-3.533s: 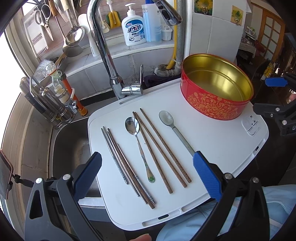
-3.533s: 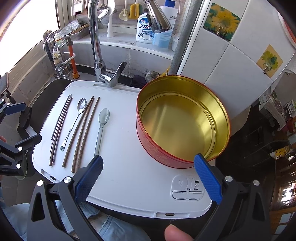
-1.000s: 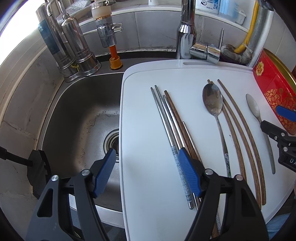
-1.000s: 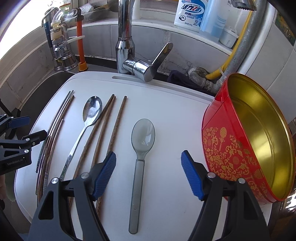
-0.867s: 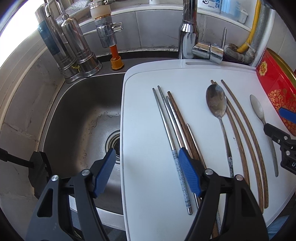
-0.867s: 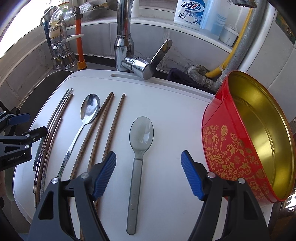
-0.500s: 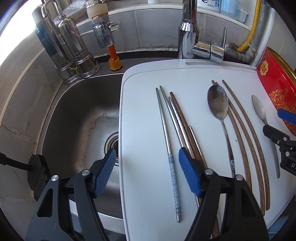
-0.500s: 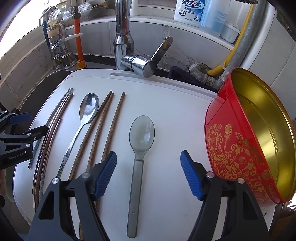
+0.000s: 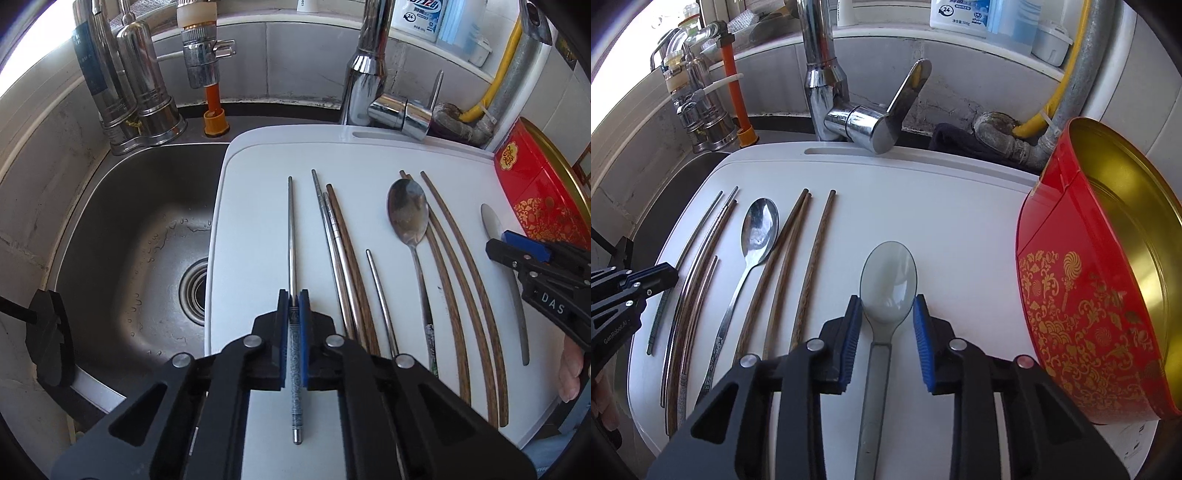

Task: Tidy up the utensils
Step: 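Carry the grey spoon in the right tool and the metal chopstick in the left tool over the red tin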

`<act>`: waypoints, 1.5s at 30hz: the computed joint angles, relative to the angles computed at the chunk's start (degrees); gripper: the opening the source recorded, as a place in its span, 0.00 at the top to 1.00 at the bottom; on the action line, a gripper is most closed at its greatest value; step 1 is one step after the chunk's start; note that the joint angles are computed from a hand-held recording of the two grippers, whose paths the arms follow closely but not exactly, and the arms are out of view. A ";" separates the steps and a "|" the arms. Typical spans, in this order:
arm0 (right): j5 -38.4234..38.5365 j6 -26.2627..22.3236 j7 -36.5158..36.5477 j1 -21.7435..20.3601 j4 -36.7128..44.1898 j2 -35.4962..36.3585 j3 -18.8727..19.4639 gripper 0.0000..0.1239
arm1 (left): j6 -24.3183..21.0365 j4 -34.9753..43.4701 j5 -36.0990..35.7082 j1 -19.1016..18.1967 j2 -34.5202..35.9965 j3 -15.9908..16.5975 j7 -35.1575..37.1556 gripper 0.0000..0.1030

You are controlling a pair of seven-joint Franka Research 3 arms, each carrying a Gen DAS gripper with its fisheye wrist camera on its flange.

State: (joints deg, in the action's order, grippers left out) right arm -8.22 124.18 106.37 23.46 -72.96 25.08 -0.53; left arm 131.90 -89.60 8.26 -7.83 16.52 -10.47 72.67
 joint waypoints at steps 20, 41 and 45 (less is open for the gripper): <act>-2.87 6.13 3.18 0.09 -10.23 -9.92 0.83 0.77 | 3.95 -5.27 -5.96 0.75 -6.13 -0.91 0.75 0.95; -16.99 17.47 20.28 -5.45 -25.97 -29.37 5.57 0.77 | 12.14 -7.27 -18.55 -1.89 -13.19 -1.79 14.14 0.95; -10.59 20.67 14.86 -8.60 -26.83 -30.85 4.37 0.77 | 12.00 -1.70 -12.96 -3.92 -10.13 -2.65 9.09 0.95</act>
State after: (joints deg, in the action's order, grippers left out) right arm -18.80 144.85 121.23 14.86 -99.79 -5.77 3.84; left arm 143.90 -91.30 -4.70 -11.76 6.39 -13.12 81.76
